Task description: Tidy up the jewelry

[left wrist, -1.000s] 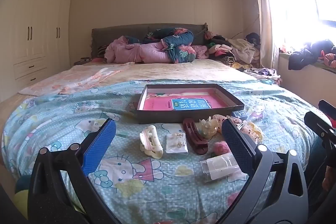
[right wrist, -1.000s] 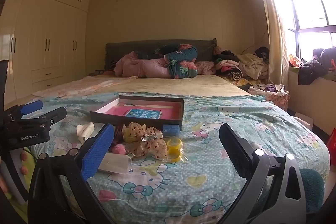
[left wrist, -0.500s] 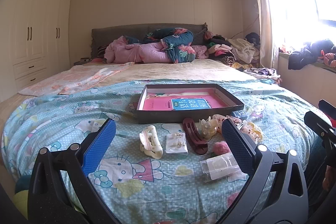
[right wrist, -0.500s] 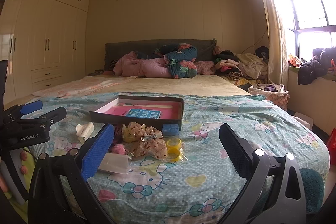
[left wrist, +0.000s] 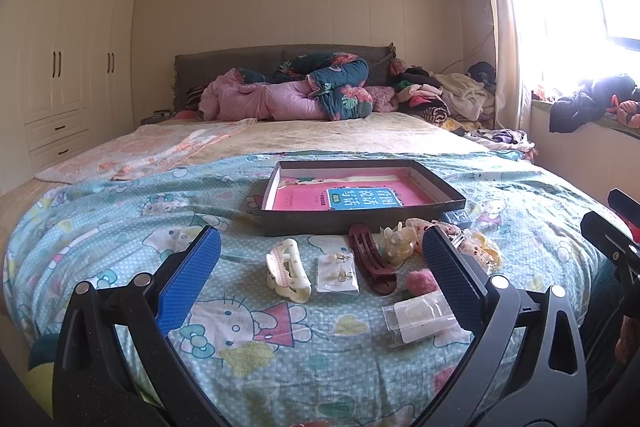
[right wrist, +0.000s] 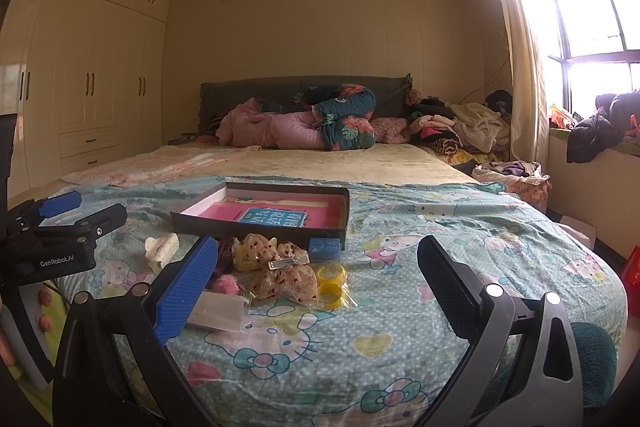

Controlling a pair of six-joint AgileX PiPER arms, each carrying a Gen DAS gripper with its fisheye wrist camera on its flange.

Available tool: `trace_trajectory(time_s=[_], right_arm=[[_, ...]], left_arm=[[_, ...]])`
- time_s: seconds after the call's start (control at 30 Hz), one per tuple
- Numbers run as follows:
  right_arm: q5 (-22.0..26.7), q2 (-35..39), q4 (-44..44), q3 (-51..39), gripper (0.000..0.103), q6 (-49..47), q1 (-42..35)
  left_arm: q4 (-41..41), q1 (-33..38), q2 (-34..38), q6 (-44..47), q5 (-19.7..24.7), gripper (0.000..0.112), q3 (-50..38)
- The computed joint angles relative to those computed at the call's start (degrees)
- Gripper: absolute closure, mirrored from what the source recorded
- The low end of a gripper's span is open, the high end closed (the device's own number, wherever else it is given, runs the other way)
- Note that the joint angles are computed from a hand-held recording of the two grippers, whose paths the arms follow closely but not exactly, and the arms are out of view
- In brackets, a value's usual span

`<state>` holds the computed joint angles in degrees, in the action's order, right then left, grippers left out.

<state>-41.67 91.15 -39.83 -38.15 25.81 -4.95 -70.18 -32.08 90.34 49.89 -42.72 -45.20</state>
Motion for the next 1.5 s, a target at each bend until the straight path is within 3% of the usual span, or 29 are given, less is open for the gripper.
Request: trace_trajectory(time_s=[0.87, 1.5], right_arm=[[0.04, -0.31, 0.04, 0.11, 0.006, -0.22, 0.00], [3.00, 0.61, -7.85, -2.55, 0.006, 5.53, 0.68]], left_arm=[[0.24, 0.30, -0.76, -0.21, 0.37, 0.020, 0.55], [-2.38, 3.33, 0.19, 1.76, 3.38, 0.020, -0.84]])
